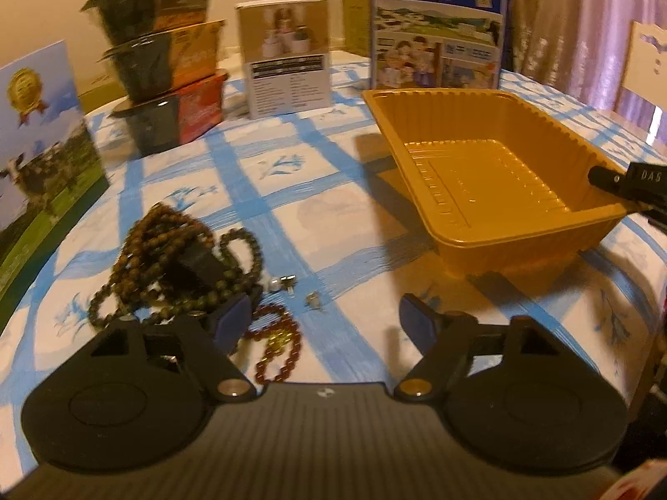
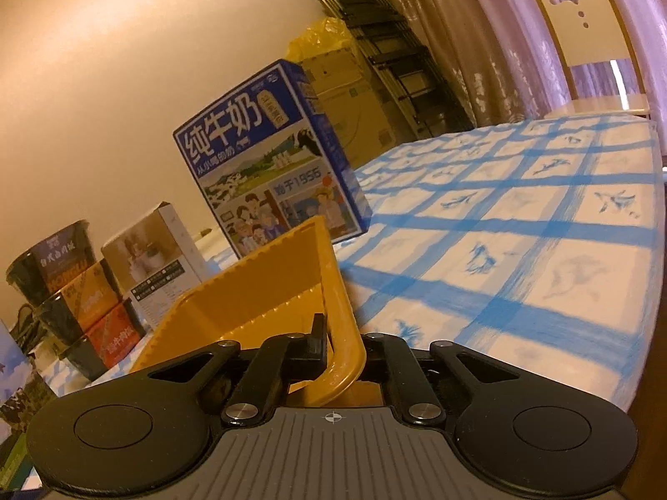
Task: Organize jewelry
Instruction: 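Grasp the rim of the orange tray with the right gripper and tilt it up, then grasp a small earring from the jewelry pile with the left gripper, then carry the earring into the orange tray and open the left gripper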
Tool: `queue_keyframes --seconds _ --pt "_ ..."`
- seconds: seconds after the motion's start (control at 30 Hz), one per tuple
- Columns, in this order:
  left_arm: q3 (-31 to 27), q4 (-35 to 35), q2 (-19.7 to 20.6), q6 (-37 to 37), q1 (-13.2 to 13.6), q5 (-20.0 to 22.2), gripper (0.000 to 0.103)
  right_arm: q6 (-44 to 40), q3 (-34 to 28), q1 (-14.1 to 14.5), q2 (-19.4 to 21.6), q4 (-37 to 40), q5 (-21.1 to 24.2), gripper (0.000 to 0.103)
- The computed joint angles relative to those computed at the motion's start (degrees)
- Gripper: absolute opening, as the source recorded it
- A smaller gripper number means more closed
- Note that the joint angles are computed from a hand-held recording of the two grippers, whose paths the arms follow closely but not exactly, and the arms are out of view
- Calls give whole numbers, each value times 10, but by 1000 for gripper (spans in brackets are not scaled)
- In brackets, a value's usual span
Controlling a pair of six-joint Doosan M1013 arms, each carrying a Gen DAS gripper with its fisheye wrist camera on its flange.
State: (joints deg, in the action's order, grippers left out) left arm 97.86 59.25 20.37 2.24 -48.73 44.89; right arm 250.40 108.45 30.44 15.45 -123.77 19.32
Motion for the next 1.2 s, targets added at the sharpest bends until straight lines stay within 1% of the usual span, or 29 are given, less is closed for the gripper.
queue_keyframes --seconds 0.03,0.1,0.13,0.2,0.23,0.3,0.43,0.5,0.63,0.67,0.7,0.83,0.97,1.13,1.2 --pt "0 3 1 4 1 -7 70 6 3 -4 -3 -8 -3 7" --pt "0 6 2 12 3 -17 60 10 8 -10 -8 -18 -10 7" --pt "-1 5 4 16 4 -21 58 18 9 -13 -9 -25 -13 7" --pt "-5 -2 7 27 9 -24 51 29 13 -19 -12 -36 -20 7" --pt "-6 -6 8 30 11 -26 50 34 14 -21 -12 -41 -21 7" --pt "-8 -14 10 31 15 -30 43 38 15 -24 -13 -46 -23 7" --pt "-11 -25 13 32 21 -28 31 48 15 -27 -13 -60 -29 7" --pt "-10 -34 14 36 24 -32 19 50 15 -28 -14 -66 -31 7" --pt "-7 -26 13 13 23 -30 15 58 15 -31 -14 -75 -34 7" --pt "-6 -24 14 7 23 -28 10 60 16 -31 -15 -80 -34 7" --pt "-6 -23 14 3 22 -27 7 62 16 -32 -15 -83 -34 7" --pt "-8 -19 13 -1 20 -22 7 70 17 -32 -15 -91 -33 7" --pt "-9 8 8 -10 14 -23 7 78 17 -32 -16 -106 -33 7" --pt "-14 51 -3 -33 7 -42 7 57 16 -28 -18 -115 -20 7" --pt "-18 70 -6 -45 5 -56 7 49 16 -26 -19 -117 -16 7"
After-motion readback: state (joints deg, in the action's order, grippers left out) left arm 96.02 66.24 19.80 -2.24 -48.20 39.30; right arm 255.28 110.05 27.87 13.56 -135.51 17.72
